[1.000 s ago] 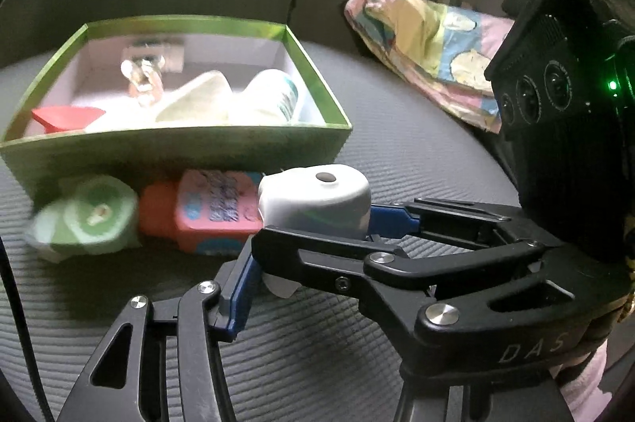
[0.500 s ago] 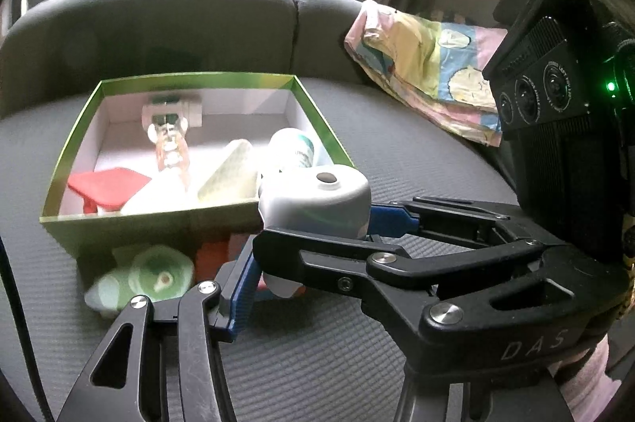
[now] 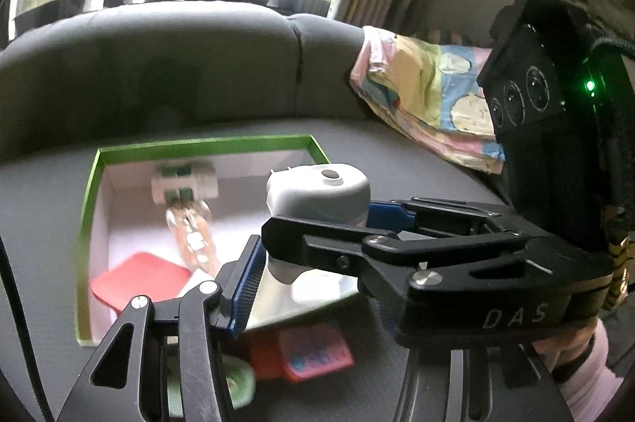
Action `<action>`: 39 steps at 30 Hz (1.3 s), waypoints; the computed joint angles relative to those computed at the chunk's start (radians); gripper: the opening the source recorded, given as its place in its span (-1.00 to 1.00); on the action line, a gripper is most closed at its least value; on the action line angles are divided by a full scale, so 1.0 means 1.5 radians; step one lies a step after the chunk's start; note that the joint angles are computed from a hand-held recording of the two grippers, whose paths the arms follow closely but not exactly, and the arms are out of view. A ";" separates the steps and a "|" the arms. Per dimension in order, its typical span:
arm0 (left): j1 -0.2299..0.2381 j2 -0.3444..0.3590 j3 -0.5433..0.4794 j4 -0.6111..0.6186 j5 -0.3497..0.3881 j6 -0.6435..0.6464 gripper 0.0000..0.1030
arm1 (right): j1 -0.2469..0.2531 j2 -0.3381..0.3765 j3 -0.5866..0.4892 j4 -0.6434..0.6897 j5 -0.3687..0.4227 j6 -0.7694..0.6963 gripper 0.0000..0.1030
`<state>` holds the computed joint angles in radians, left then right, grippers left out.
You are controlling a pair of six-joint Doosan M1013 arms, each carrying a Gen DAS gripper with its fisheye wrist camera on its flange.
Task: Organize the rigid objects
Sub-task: 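Lift the white cup with the right gripper and carry it over the box, then lower the cup into the box and open the right gripper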
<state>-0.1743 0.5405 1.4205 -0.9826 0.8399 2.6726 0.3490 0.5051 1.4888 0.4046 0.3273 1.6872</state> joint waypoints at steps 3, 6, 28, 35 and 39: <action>0.000 0.013 -0.016 0.012 0.000 -0.008 0.01 | 0.000 0.014 -0.024 -0.037 0.021 0.025 0.06; 0.000 0.027 -0.031 0.025 0.004 -0.028 0.01 | -0.001 0.031 -0.045 -0.056 0.044 0.037 0.07; 0.006 0.073 -0.077 0.128 0.009 -0.182 0.66 | -0.001 0.084 -0.104 -0.168 0.105 0.179 0.59; 0.009 0.057 -0.055 0.174 -0.036 -0.244 0.72 | 0.012 0.062 -0.074 -0.318 0.085 0.317 0.64; 0.008 0.043 -0.036 0.211 -0.072 -0.273 0.72 | 0.026 0.050 -0.059 -0.454 0.092 0.438 0.75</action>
